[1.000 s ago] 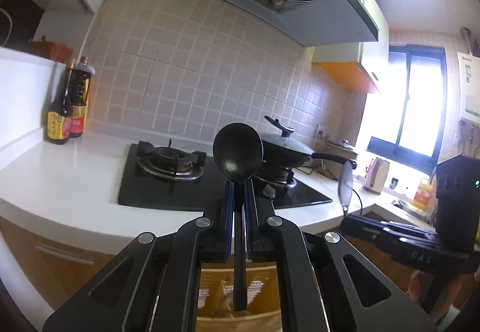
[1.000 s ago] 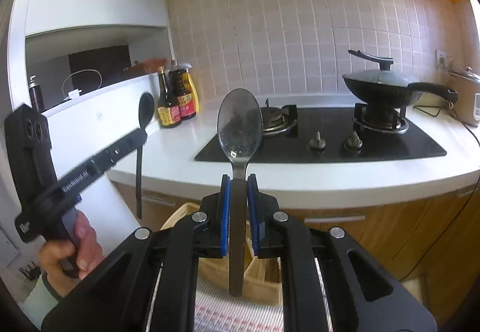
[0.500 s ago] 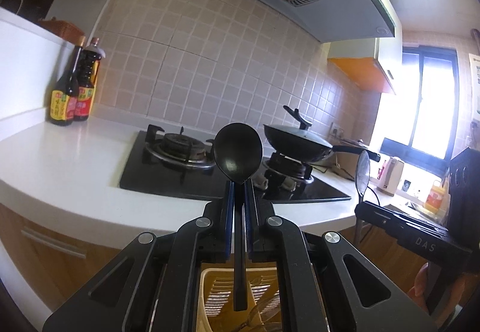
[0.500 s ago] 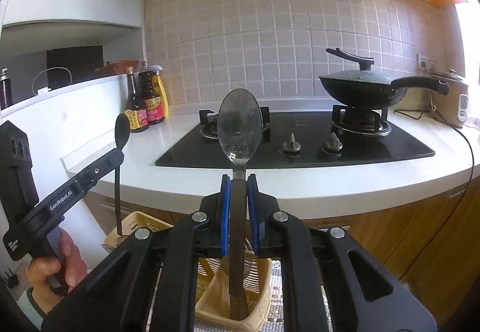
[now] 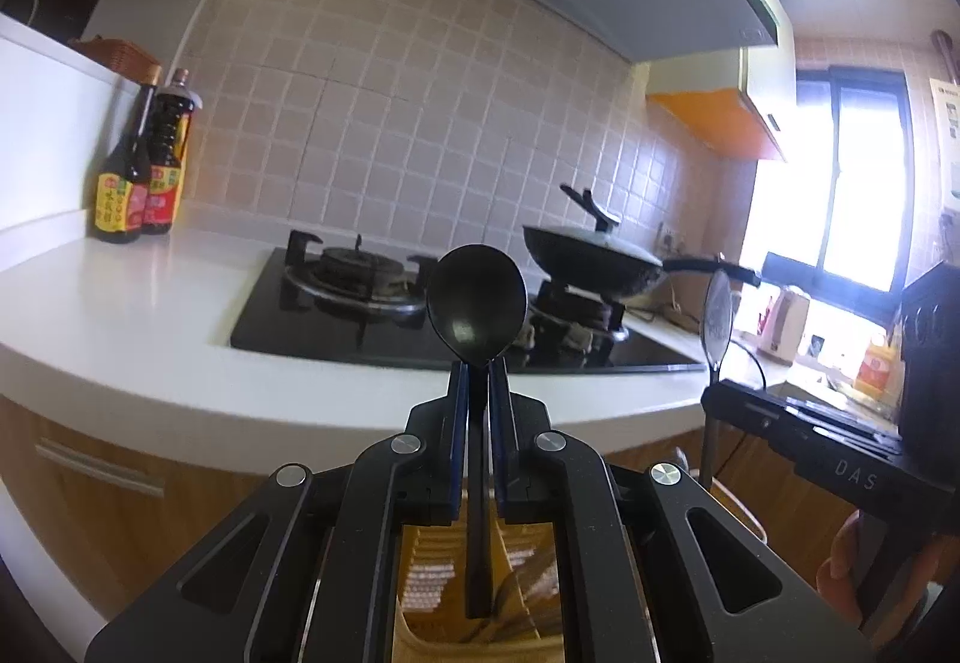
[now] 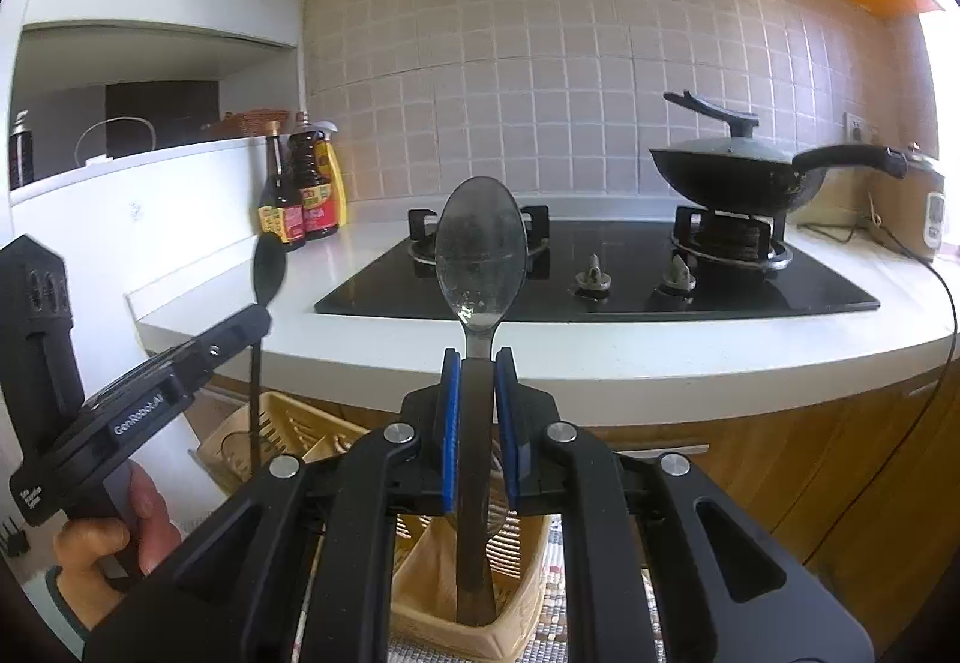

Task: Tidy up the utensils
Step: 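Carry the black ladle and metal spoon over the yellow basket, lowering them in, then open both tools to release the ladle and spoon into the basket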

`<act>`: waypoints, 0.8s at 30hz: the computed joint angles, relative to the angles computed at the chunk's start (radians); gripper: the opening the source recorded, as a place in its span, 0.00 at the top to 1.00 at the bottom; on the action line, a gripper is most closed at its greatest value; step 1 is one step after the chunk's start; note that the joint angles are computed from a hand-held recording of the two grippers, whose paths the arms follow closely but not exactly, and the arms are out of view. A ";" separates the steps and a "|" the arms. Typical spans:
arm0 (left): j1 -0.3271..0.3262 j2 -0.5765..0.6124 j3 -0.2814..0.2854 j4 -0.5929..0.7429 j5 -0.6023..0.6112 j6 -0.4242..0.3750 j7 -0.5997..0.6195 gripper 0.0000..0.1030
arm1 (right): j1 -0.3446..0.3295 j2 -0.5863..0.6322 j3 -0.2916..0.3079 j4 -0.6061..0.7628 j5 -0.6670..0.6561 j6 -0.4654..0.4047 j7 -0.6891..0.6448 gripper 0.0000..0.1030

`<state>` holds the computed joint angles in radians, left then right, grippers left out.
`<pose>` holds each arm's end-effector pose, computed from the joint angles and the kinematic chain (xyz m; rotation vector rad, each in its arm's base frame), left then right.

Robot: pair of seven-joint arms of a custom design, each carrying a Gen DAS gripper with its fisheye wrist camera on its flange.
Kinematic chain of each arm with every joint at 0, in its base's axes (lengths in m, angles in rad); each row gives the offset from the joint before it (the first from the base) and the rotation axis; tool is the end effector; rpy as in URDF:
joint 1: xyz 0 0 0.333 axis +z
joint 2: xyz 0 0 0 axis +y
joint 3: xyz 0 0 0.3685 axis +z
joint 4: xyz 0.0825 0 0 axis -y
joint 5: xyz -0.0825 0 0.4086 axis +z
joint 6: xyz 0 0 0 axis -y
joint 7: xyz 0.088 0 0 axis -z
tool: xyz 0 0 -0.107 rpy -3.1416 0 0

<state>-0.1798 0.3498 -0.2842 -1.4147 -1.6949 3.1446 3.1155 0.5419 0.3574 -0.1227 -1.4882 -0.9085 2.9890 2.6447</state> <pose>0.6987 -0.2069 0.6215 -1.3000 1.6140 -1.5706 0.6522 0.3718 0.6266 -1.5612 1.2732 -0.7940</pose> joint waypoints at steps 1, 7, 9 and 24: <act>0.000 -0.008 0.000 -0.013 0.015 0.000 -0.014 0.94 | -0.003 -0.005 0.006 -0.009 0.006 0.000 -0.009 0.90; 0.007 -0.051 0.003 -0.071 0.030 -0.005 -0.046 0.74 | -0.080 -0.044 0.102 -0.087 0.189 0.025 -0.164 0.88; 0.014 -0.074 0.003 -0.100 0.057 -0.013 -0.078 0.74 | -0.085 -0.068 0.109 -0.118 0.225 0.030 -0.196 0.88; 0.032 -0.435 0.099 -0.479 0.383 -0.221 -0.595 0.49 | -0.121 -0.302 0.198 -0.360 0.373 0.025 -0.316 0.74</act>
<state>-0.1479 -0.0853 -0.1856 -1.8940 -1.3119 2.9240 2.5210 0.4209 0.0552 0.0755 -1.8486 -0.5351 3.0145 2.3287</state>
